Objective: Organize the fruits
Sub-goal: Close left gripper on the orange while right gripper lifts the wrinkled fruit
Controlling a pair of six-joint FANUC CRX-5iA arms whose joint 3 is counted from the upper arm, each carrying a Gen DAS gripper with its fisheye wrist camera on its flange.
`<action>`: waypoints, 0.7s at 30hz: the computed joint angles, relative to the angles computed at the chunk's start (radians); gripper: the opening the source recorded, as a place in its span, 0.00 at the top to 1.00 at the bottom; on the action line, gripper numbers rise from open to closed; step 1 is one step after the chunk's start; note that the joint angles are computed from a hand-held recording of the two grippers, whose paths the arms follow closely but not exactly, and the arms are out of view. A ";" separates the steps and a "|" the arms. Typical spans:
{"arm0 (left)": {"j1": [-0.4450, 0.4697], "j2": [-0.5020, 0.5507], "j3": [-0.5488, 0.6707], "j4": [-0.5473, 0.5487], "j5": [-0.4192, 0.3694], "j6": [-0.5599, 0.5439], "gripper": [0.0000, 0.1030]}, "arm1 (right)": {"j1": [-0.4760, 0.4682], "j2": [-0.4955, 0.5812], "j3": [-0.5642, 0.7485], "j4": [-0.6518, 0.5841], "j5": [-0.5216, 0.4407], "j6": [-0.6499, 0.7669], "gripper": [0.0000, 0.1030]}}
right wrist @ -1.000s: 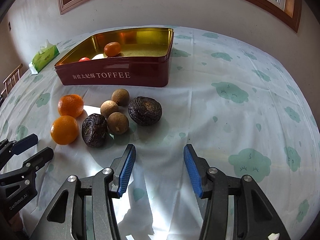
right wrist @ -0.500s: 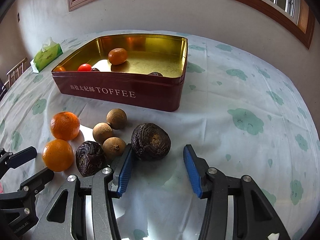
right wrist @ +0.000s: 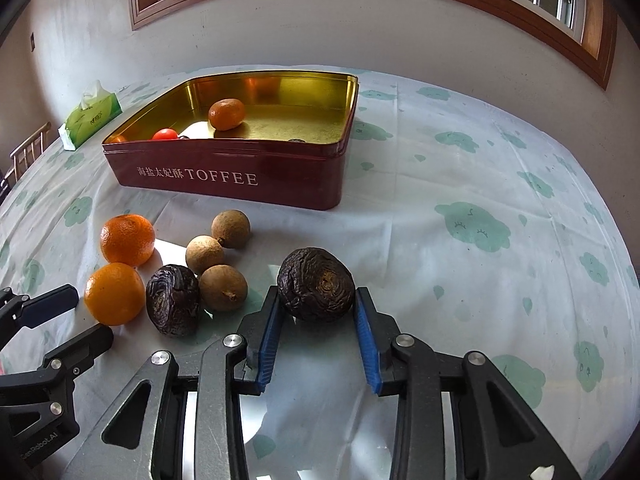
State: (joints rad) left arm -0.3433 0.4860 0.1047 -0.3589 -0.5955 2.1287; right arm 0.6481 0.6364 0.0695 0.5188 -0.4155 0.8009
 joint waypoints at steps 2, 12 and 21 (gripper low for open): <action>-0.002 -0.001 -0.001 0.002 0.003 -0.008 0.51 | -0.005 -0.012 -0.024 0.022 0.010 -0.031 0.69; -0.002 0.007 -0.001 0.043 0.021 -0.048 0.51 | -0.027 -0.074 -0.148 0.130 0.051 -0.176 0.69; -0.008 0.049 0.060 0.020 0.005 -0.017 0.51 | -0.029 -0.079 -0.156 0.130 0.056 -0.181 0.69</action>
State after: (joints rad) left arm -0.3515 0.5353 0.1650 -0.3394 -0.5904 2.1121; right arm 0.6190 0.5573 -0.0867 0.6488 -0.3593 0.6202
